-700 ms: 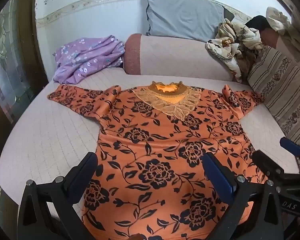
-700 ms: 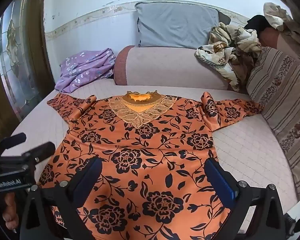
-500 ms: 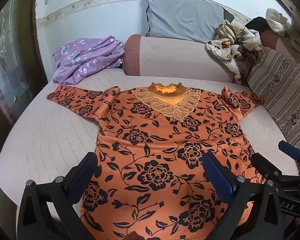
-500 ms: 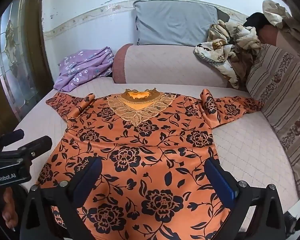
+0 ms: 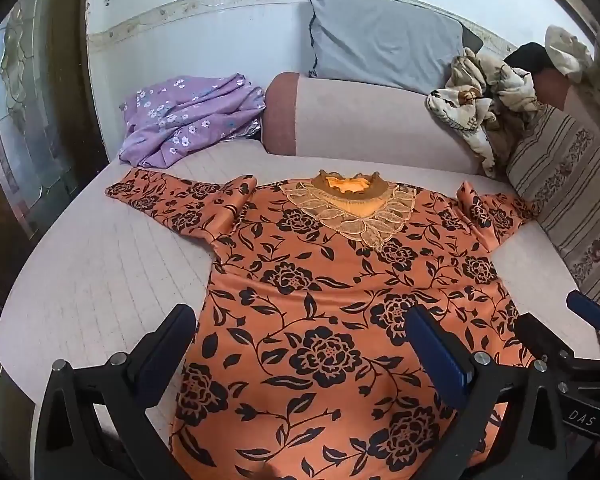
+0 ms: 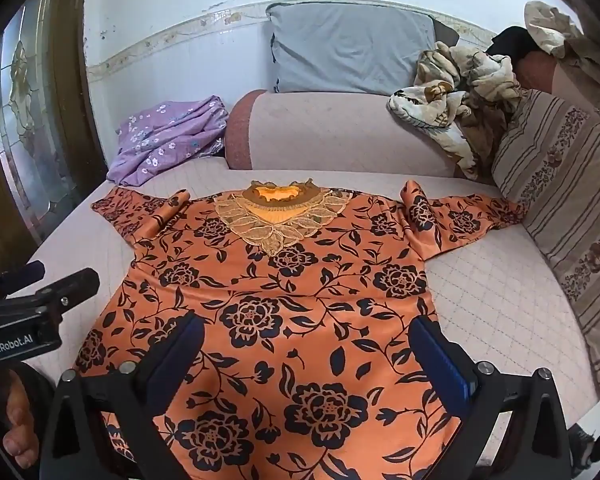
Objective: Fold small clothes
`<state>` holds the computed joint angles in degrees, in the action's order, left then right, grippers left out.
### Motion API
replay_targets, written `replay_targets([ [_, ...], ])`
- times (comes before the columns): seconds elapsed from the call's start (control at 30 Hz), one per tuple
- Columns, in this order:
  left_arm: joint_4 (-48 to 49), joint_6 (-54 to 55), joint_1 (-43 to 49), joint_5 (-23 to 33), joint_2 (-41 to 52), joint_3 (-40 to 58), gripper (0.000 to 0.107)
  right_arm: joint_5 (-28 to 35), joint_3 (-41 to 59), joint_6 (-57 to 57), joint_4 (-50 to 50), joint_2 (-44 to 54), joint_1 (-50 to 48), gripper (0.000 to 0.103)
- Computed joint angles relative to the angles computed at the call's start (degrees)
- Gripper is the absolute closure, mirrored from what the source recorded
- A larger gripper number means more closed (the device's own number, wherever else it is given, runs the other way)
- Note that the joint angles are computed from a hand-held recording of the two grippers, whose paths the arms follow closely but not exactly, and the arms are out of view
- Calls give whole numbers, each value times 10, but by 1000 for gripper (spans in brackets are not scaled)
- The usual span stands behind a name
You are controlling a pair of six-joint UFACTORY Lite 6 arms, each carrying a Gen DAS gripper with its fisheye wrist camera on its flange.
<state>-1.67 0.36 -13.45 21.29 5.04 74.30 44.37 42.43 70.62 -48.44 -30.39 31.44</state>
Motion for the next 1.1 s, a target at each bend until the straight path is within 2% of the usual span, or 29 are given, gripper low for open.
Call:
replay_targets([
  [1.1, -13, 25, -6, 16, 5, 14, 4, 1, -1, 17, -13, 11, 14, 0],
])
